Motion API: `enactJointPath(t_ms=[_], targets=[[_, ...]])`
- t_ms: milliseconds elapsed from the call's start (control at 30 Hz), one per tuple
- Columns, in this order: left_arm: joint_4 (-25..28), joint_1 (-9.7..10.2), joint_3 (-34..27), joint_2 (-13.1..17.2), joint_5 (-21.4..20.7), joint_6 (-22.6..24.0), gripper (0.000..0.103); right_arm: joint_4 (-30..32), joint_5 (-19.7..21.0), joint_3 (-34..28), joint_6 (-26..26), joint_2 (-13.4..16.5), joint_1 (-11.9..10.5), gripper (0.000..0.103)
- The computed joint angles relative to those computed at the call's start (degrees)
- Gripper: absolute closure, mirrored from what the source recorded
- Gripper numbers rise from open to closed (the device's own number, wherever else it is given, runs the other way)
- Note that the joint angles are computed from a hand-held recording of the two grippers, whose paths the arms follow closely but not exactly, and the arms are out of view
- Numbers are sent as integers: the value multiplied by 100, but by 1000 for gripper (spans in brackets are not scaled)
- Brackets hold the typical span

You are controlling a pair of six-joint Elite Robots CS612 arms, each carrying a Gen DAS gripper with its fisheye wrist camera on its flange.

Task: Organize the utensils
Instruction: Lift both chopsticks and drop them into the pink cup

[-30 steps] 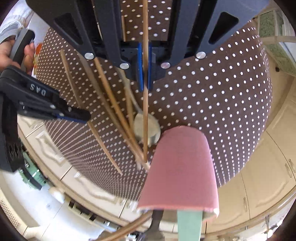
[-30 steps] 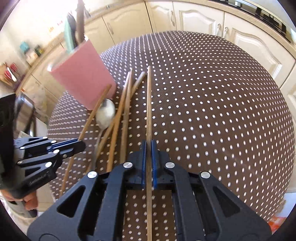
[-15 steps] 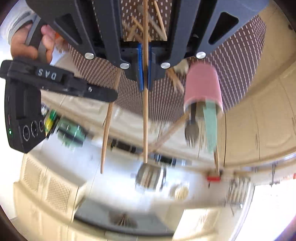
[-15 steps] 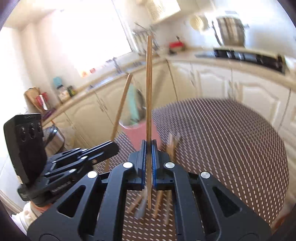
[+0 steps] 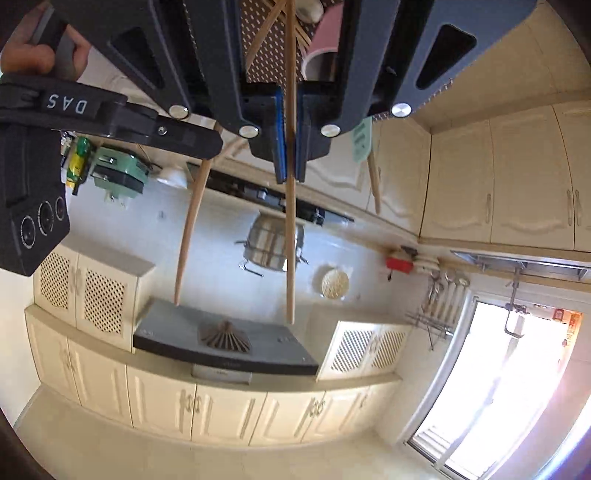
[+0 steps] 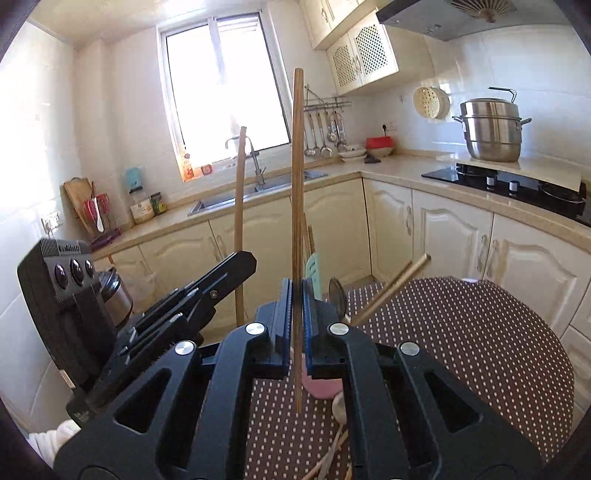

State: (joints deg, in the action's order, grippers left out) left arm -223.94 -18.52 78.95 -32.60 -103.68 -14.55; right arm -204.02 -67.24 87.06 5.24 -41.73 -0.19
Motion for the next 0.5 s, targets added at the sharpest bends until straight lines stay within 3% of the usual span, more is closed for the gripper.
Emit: enactJointPath(t_ms=[367,500], targets=[[-282,8,-924,521,651,-256,98,-291,-114,-634,245,343,27,97],[-295,-21,-1152,691,872,-245,98,-168,-263,-811,73,443,66,97]])
